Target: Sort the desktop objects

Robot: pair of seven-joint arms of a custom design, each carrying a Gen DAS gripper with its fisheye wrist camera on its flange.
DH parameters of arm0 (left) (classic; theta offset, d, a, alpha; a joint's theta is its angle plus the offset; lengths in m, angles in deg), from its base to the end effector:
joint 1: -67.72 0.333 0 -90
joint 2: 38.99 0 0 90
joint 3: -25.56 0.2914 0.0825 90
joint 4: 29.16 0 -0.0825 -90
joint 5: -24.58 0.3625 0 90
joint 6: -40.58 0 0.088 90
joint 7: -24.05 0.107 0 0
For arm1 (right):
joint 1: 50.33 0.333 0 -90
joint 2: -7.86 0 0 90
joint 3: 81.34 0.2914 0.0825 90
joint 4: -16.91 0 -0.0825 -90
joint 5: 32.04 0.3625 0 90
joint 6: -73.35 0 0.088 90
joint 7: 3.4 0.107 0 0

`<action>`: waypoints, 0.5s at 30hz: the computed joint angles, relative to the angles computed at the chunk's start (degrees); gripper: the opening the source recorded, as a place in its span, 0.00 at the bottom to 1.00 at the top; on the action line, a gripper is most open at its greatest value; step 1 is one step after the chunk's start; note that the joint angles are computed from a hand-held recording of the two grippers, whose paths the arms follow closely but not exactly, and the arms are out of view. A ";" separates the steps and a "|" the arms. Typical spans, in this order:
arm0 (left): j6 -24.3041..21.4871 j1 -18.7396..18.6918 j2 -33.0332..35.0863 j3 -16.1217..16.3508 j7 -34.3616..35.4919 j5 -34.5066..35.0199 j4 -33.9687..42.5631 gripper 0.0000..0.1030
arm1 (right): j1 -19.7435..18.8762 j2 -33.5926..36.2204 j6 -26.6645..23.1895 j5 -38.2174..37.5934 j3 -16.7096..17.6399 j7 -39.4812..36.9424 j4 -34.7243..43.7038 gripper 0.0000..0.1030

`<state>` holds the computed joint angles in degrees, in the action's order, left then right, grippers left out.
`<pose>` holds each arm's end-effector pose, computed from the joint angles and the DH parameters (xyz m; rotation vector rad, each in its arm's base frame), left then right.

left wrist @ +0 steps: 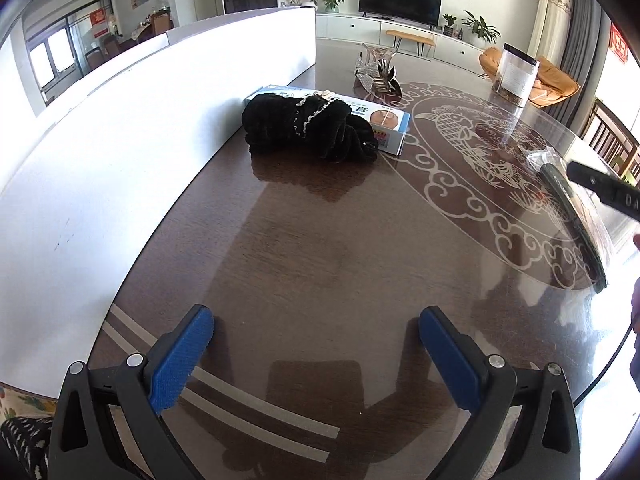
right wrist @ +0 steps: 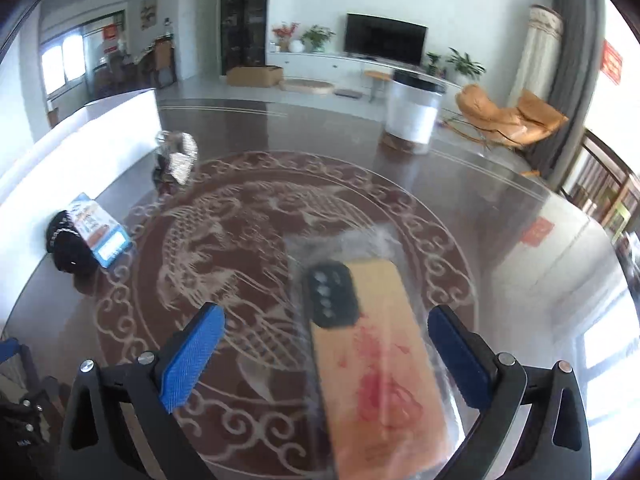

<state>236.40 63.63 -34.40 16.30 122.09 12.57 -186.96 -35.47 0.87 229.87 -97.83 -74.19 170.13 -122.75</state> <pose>0.4178 -0.0756 0.2549 -1.7591 2.0453 -0.6095 0.4296 0.2112 0.3675 -1.7550 1.9034 -0.8192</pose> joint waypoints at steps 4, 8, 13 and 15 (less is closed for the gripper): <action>0.00 0.08 -0.02 -0.02 -0.01 0.13 -0.01 1.00 | -9.77 15.27 1.66 8.65 11.95 -17.94 17.68 0.99; -0.11 1.18 -0.03 -0.39 -1.28 2.50 -0.06 1.00 | 1.34 31.47 -0.35 26.32 3.10 -38.35 37.70 0.99; -0.02 1.64 0.23 -0.25 -2.03 3.70 0.21 1.00 | 18.00 48.36 -9.21 54.50 -15.16 -57.82 62.68 0.98; -0.05 1.28 0.39 -0.05 -1.58 3.01 0.51 1.00 | 18.93 52.93 -13.92 54.32 -16.53 -57.63 70.29 0.83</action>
<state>236.35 64.91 -34.01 16.25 120.51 15.58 -186.45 -16.54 53.80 215.94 -43.51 -90.72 112.49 -52.46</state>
